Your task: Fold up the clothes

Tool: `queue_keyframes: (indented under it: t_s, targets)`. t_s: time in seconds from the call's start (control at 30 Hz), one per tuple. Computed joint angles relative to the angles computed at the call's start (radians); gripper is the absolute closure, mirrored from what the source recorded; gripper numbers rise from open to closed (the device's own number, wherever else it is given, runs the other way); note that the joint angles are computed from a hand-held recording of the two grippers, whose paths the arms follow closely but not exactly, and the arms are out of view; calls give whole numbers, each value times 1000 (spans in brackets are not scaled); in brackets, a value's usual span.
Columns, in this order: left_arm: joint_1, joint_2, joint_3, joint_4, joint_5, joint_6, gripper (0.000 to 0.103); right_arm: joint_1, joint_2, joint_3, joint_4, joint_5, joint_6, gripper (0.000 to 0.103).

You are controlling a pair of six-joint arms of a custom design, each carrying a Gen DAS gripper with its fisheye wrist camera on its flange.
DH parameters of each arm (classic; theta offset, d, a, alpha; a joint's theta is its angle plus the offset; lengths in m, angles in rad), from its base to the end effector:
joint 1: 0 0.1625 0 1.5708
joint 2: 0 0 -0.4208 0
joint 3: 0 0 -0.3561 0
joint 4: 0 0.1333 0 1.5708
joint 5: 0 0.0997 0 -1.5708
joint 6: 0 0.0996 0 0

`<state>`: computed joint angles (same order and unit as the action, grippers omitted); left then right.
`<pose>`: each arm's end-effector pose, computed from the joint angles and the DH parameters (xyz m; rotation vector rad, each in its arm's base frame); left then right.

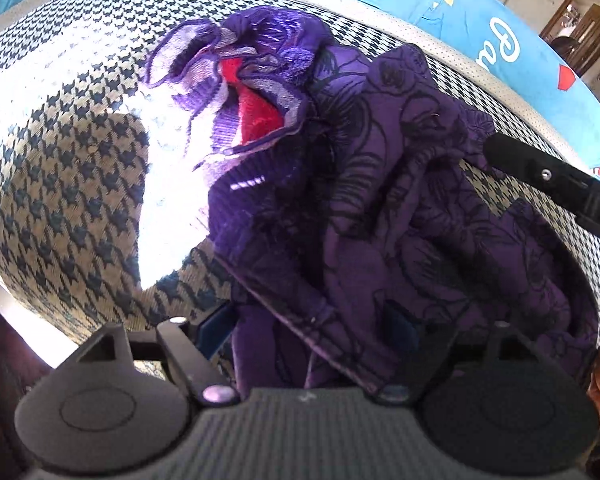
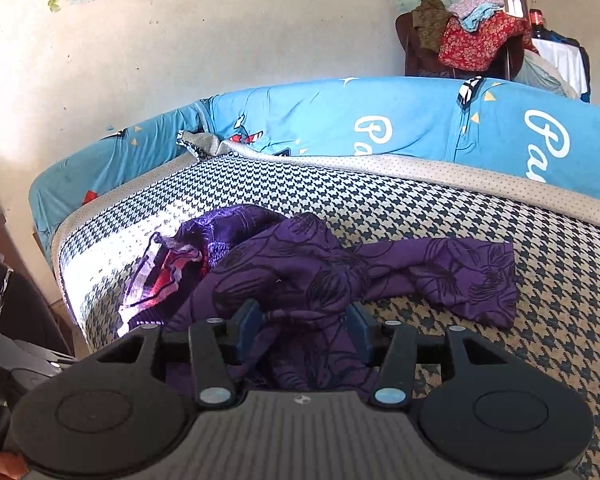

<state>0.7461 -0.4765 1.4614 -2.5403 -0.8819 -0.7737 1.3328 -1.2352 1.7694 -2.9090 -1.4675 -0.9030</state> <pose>-0.3581 -0.5987 -0.0196 0.0728 2.5741 -0.6484 0.0015 -0.6029 0.3816 0.9061 -2.4481 1.0067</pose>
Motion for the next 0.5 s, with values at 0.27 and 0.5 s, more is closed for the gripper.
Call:
queue_keyframes:
  t_s: [0.27, 0.5]
  targets:
    - [0, -16, 31, -20, -5, -22, 27, 28, 60, -62, -31, 53, -14, 50]
    - [4, -12, 30, -31, -17, -6, 24, 72, 157, -184, 43, 19, -42, 47]
